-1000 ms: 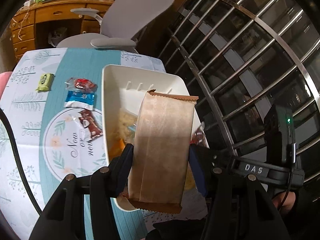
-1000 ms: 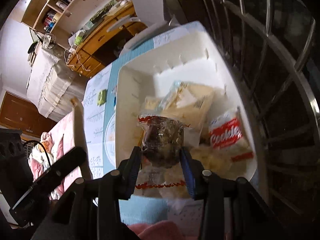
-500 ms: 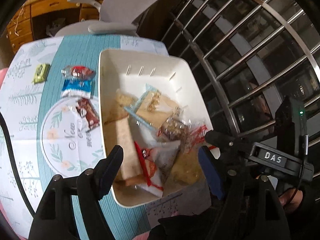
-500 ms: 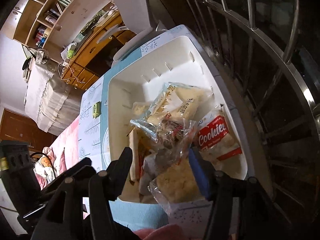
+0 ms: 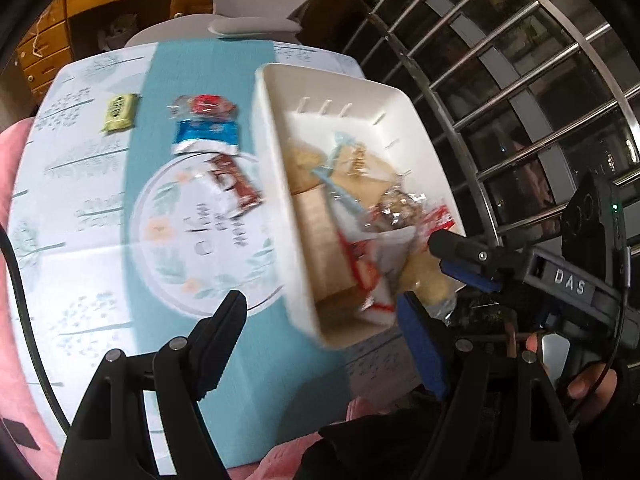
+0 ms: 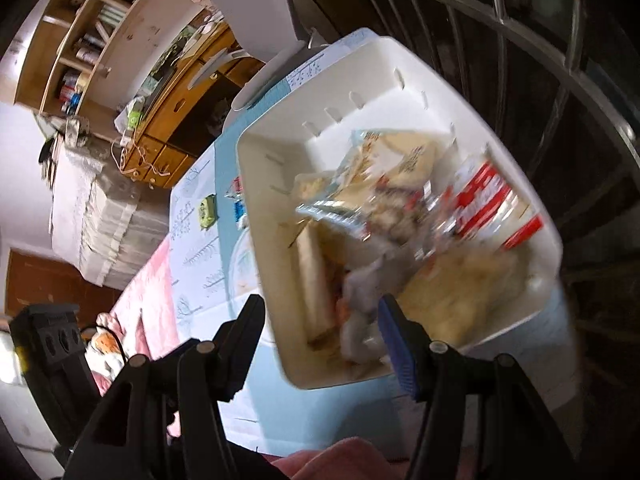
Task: Organize snacks
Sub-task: 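Lower both packs into the tray and open both grippers, then withdraw both open grippers from the tray toward the remaining snacks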
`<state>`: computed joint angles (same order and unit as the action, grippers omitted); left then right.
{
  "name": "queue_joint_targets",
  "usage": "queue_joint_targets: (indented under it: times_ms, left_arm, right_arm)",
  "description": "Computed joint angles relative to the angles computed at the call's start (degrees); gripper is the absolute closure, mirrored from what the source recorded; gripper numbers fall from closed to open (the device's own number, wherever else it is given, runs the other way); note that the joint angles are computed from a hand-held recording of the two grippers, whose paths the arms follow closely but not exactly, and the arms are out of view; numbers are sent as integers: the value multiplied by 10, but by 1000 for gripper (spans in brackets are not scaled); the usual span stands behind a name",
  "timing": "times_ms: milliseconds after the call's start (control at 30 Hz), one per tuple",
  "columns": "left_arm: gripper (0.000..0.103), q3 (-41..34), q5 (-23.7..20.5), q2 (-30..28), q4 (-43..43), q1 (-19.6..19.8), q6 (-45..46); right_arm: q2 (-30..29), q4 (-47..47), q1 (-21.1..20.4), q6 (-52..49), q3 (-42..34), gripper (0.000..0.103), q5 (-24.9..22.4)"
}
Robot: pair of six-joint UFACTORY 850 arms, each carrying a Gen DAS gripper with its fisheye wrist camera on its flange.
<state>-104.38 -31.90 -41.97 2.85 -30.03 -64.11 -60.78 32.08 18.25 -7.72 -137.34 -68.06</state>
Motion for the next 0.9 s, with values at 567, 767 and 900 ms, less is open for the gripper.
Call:
queue_joint_targets:
  times_ms: [567, 767, 900]
  left_arm:
    - [24, 230, -64, 179, -102, 95, 214]
    - [23, 204, -121, 157, -144, 147, 291]
    - [23, 149, -198, 114, -132, 170, 293]
  right_arm:
    - [140, 37, 89, 239, 234, 44, 205]
    - [137, -24, 129, 354, 230, 44, 246]
    - [117, -71, 148, 418, 205, 44, 259]
